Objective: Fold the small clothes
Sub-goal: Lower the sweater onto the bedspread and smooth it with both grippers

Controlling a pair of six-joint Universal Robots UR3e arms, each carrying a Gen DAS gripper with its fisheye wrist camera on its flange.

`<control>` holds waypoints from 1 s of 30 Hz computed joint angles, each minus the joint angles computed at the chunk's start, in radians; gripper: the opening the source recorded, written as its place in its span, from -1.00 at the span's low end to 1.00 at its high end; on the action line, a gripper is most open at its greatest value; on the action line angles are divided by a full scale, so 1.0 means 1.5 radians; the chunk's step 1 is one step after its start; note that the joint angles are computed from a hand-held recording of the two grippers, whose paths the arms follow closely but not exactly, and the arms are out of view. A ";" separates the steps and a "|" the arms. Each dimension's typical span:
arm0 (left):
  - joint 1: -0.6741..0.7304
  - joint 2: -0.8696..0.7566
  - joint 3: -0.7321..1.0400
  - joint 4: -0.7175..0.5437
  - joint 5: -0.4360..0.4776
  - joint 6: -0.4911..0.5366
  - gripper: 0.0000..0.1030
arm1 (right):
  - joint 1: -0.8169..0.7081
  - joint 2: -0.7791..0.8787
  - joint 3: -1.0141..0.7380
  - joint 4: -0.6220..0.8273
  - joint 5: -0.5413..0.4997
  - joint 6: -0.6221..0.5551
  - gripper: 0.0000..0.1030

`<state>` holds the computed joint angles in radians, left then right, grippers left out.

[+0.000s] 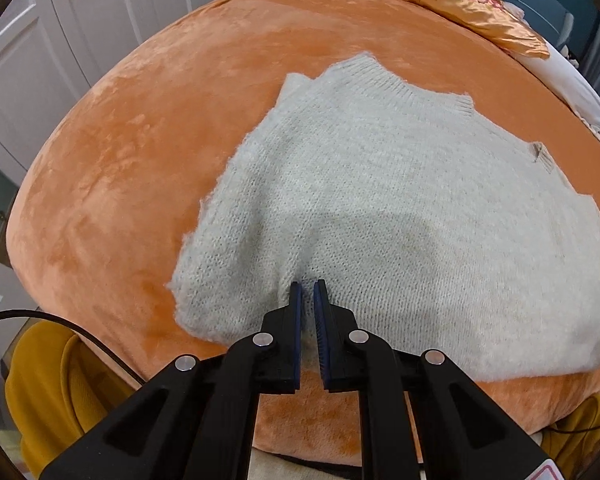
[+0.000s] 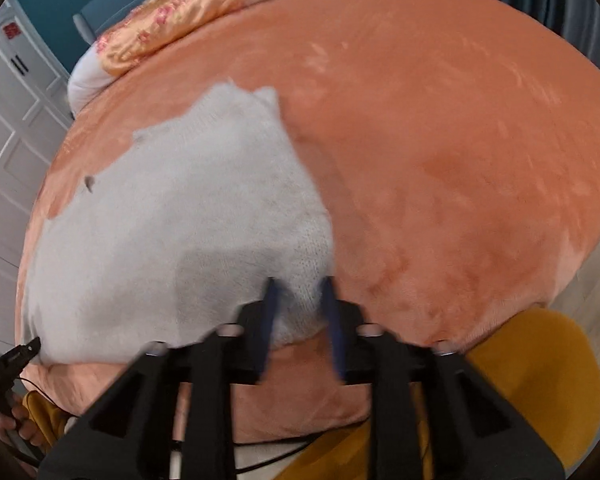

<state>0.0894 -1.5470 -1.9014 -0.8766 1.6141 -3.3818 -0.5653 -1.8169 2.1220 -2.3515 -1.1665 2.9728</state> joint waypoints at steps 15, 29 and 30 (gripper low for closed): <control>-0.021 -0.013 0.017 -0.014 0.028 -0.011 -0.77 | 0.050 -0.004 -0.037 -0.039 -0.073 0.021 -0.94; -0.032 -0.017 0.022 -0.012 0.042 -0.008 -0.79 | 0.111 0.050 -0.061 -0.062 -0.177 0.012 -0.79; -0.027 -0.010 0.024 -0.018 0.032 -0.011 -0.80 | 0.091 0.040 -0.070 -0.053 -0.159 0.008 -0.73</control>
